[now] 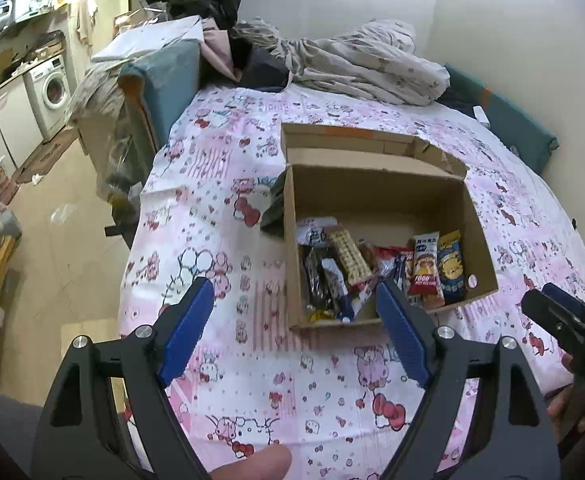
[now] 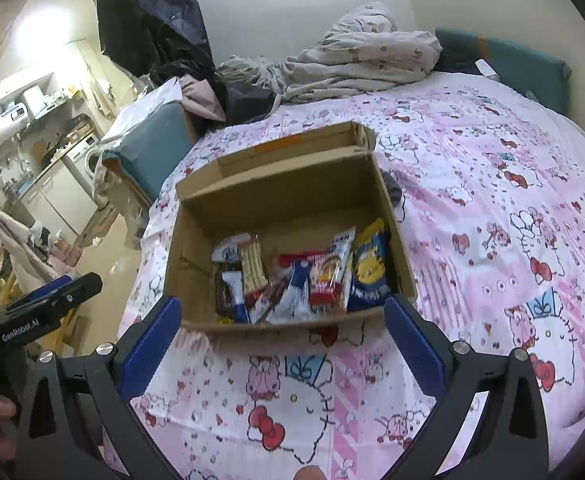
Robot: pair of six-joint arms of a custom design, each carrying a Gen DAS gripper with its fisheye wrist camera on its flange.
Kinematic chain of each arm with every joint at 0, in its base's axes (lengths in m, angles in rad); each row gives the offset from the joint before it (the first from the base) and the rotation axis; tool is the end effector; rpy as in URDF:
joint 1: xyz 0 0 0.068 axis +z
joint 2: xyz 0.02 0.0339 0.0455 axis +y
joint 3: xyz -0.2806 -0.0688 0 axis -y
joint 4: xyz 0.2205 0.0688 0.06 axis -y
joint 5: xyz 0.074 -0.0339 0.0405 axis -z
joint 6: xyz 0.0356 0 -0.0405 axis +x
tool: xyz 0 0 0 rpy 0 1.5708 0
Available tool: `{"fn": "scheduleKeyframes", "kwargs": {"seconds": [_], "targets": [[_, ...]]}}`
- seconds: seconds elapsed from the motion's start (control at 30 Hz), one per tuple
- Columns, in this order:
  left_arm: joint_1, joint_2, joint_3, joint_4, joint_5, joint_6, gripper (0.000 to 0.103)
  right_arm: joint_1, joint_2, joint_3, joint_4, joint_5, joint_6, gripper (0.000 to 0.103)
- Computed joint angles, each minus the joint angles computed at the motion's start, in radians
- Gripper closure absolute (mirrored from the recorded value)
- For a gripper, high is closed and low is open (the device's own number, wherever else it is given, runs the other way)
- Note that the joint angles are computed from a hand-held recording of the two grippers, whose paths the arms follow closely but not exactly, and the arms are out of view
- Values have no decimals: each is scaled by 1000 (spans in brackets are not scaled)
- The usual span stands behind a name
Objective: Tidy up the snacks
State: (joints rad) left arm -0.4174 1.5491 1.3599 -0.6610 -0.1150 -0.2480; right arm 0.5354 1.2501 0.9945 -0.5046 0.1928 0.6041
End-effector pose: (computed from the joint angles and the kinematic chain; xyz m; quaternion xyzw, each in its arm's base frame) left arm 0.2886 -0.1235 0.3293 0.0588 0.9326 -0.0641 0.3502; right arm 0.2090 0.1161 0.3070 0.0693 0.9129 0.1372 0.3782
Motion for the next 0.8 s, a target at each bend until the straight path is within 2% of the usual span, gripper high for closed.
{"fn": "scheduleKeyframes", "kwargs": {"seconds": [0.17, 0.23, 0.33, 0.4, 0.8], "targets": [[-3, -10, -62, 36, 13, -1, 22, 44, -7, -29, 26, 95, 11, 0], [-28, -21, -83, 67, -26, 12, 21, 49, 18, -26, 42, 125, 9, 0], [-46, -18, -88, 84, -56, 10, 5, 48, 49, -23, 69, 146, 3, 0], [-46, -9, -80, 85, -52, 0, 0, 62, 81, -5, 60, 183, -10, 0], [-36, 18, -59, 64, -24, -22, 1, 82, 100, -4, 72, 206, -19, 0]]}}
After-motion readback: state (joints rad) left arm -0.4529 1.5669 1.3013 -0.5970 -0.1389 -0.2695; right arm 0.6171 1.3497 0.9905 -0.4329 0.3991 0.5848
